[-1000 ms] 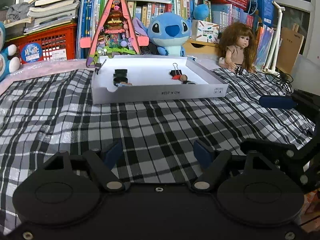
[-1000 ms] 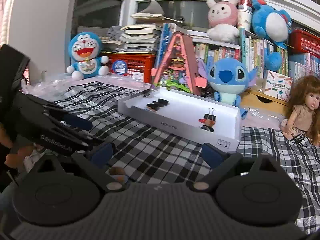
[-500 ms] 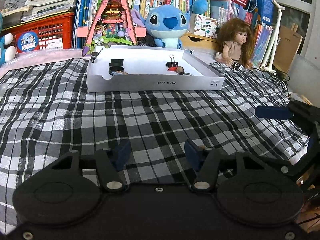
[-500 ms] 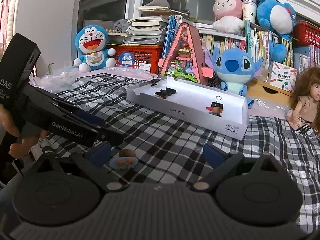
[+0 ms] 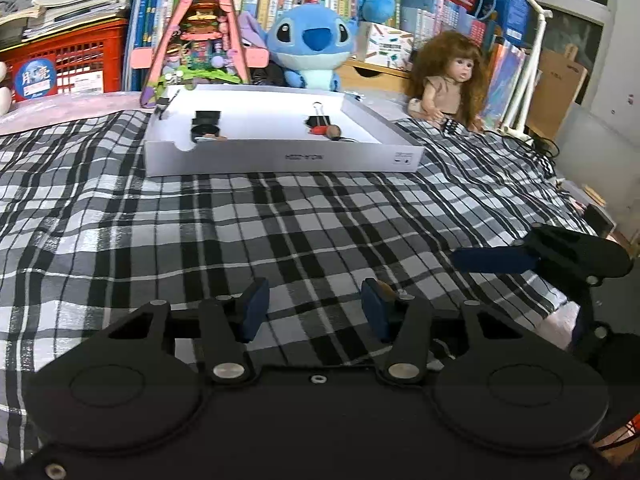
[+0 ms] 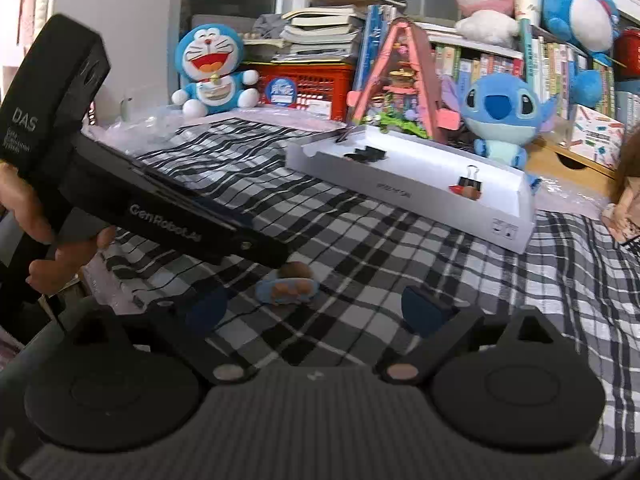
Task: Organize rigid objects
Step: 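Grasp a small brown nut with the left tool while the right tool grasps a blue clip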
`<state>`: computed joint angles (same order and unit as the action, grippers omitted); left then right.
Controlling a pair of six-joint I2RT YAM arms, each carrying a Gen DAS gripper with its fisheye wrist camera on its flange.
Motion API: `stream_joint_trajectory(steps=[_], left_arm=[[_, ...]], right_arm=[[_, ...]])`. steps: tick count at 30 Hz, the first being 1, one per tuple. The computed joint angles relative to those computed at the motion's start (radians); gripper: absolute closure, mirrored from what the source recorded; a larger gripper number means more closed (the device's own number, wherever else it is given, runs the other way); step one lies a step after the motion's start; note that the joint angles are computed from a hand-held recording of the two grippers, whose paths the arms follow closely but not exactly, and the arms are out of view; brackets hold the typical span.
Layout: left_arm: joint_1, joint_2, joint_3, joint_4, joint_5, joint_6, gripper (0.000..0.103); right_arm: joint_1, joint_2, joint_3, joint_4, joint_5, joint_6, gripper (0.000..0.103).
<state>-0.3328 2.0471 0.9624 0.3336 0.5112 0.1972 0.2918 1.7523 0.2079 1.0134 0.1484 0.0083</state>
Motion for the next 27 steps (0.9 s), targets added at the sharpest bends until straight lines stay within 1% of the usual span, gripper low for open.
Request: stream_joint_trajectory(steps=[4, 7, 10, 12, 14, 17, 22, 27], left_arm=[[-0.007, -0.001, -0.004, 0.006, 0.002, -0.002, 0.055], [-0.005, 0.000, -0.003, 0.005, -0.001, -0.010, 0.056], [0.003, 0.000, -0.002, 0.005, -0.001, -0.012, 0.056], [0.007, -0.002, -0.004, 0.005, 0.001, -0.013, 0.056], [0.009, -0.003, -0.006, 0.006, 0.003, -0.010, 0.056], [0.011, -0.010, -0.019, 0.014, 0.007, 0.004, 0.056], [0.003, -0.023, -0.047, 0.032, 0.016, 0.028, 0.056], [-0.021, -0.027, -0.062, 0.054, 0.019, 0.029, 0.056]], right_arm=[[0.008, 0.024, 0.021, -0.010, -0.026, 0.005, 0.010], [0.007, 0.042, 0.034, -0.011, -0.044, 0.015, 0.020], [-0.009, 0.050, 0.042, -0.015, -0.076, 0.052, 0.032], [-0.014, 0.051, 0.042, -0.011, -0.072, 0.075, 0.051], [-0.021, 0.046, 0.043, -0.019, -0.065, 0.090, 0.059], [-0.035, 0.035, 0.038, -0.029, -0.066, 0.101, 0.059], [-0.045, 0.002, 0.009, -0.041, -0.024, 0.098, 0.059], [-0.085, -0.029, -0.013, -0.063, 0.022, 0.100, 0.059]])
